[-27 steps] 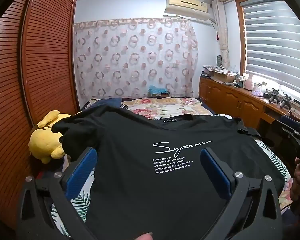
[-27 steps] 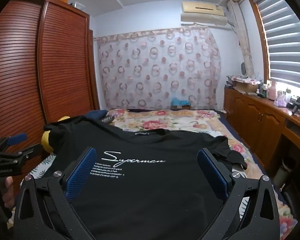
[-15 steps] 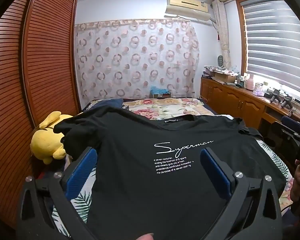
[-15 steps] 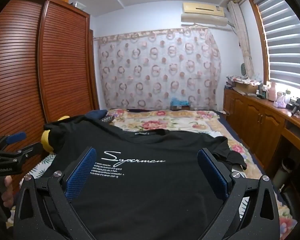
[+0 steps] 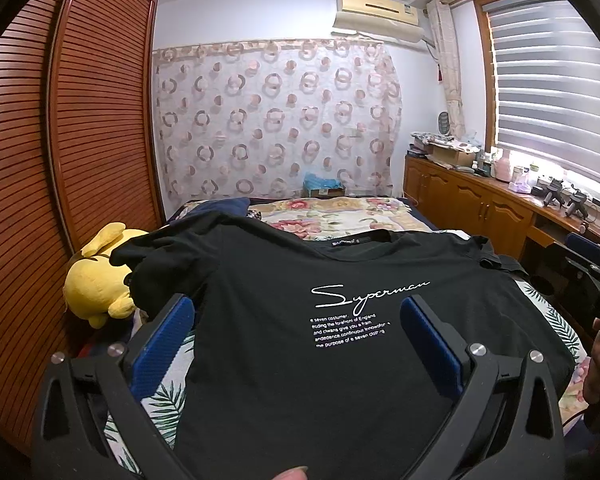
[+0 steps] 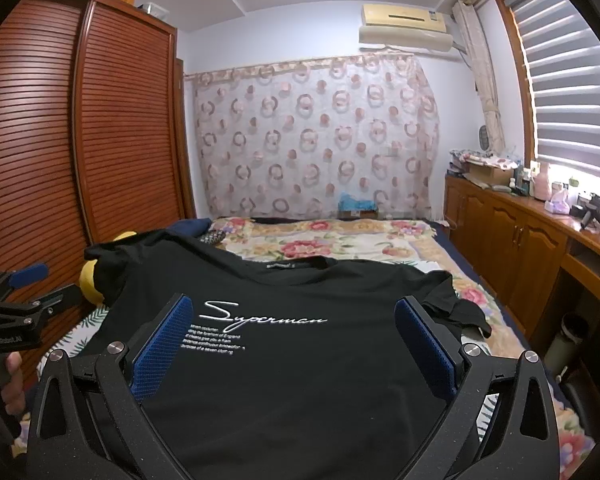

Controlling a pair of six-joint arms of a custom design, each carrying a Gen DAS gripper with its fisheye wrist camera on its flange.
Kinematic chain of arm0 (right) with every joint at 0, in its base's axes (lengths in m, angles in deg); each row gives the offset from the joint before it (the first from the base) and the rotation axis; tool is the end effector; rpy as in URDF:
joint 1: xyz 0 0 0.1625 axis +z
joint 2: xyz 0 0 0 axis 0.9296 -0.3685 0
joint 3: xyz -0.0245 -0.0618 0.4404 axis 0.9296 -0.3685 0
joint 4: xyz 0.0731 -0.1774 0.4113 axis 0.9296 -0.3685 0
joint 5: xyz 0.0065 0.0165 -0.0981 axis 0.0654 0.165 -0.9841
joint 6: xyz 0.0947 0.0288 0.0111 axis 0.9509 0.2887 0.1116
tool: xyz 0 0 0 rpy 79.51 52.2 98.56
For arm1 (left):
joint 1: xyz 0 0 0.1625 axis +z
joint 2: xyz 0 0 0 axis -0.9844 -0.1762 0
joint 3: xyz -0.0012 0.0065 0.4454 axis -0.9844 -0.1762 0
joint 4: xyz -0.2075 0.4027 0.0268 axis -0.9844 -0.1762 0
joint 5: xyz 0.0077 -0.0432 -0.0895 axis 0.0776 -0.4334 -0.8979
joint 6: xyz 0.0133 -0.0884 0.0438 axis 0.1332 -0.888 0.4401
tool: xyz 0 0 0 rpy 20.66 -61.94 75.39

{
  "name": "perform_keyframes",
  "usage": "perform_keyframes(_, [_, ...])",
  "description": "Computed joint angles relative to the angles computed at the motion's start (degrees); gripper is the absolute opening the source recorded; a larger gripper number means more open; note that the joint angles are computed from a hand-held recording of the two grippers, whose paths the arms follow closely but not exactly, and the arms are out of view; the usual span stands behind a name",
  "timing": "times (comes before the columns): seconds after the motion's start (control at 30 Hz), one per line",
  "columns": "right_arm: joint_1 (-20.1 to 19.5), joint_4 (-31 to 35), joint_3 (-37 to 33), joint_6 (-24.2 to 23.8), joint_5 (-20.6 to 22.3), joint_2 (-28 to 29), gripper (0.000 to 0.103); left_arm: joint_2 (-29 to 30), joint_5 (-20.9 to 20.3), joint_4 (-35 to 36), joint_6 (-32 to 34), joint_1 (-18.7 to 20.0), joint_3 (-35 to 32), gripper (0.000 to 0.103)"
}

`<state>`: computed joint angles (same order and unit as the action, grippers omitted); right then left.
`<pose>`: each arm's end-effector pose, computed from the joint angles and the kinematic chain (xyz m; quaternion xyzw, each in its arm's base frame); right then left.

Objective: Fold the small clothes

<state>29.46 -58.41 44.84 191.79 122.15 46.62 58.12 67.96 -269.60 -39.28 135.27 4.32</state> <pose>0.2497 -0.7500 0.1279 0.4559 -0.7953 0.3899 0.0876 -0.1762 -0.6547 0.1210 0.0218 0.7045 -0.5694 0.4230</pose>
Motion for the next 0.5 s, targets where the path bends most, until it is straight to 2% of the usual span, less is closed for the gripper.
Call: perform_keyframes(0.5, [0.1, -0.3, 0.3, -0.1, 0.1, -0.1, 0.103, -1.0, -0.5, -0.3, 0.5, 0.4, 0.8, 0.103])
